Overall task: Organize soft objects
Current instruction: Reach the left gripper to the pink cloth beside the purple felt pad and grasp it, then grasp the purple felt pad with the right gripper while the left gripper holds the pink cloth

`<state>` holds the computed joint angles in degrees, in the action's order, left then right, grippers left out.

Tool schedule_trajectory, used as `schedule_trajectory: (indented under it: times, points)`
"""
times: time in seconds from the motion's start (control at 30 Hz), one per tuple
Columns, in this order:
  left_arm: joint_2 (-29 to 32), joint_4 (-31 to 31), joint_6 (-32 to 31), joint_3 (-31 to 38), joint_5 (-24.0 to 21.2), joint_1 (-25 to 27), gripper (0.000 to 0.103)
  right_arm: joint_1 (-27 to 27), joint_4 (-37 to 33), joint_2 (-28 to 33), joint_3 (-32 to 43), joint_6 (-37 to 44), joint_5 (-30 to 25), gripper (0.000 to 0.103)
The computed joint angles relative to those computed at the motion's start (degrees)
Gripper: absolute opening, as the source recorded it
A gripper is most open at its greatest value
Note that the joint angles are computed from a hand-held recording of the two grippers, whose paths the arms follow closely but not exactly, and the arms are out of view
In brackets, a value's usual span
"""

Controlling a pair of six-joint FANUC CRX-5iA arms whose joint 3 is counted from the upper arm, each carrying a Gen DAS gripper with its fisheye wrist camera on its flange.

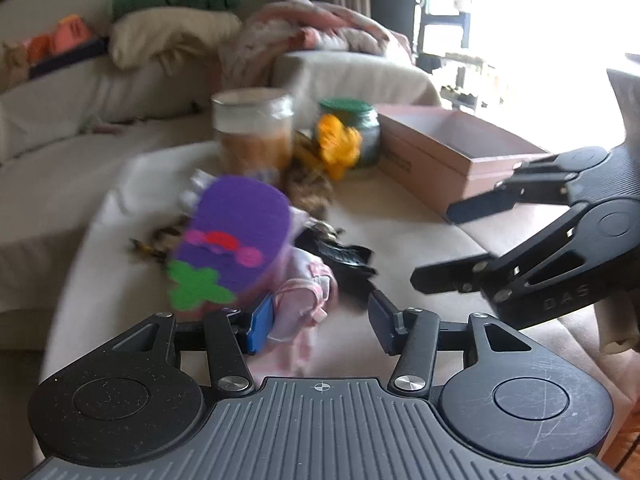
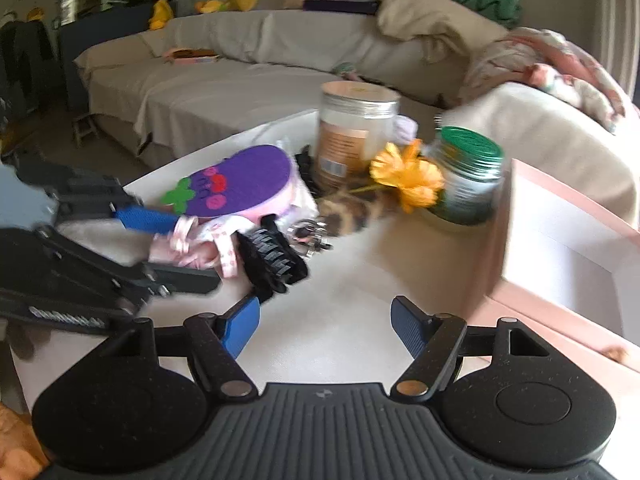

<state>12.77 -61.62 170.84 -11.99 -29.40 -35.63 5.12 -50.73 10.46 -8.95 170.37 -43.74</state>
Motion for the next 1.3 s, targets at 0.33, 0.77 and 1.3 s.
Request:
schedule_trajectory:
  times: [0.33, 0.77, 1.3]
  points:
    - [1.5, 4.5, -4.5, 1.6, -2.3, 2.1, 0.02, -2.9, -2.5, -1.9, -2.2, 3.1, 0.4, 0.076]
    - [-12.5, -9.4, 24.6, -10.5, -12.0, -4.1, 0.019, 6.4, -0.2, -2.1, 1.7, -13.5, -0.2, 0.089]
    - [-18.2, -16.2, 41.7, -19.7, -12.8, -4.6, 0.019, 24.5, 24.9, 1.1, -0.6, -46.6, 16.6, 0.053]
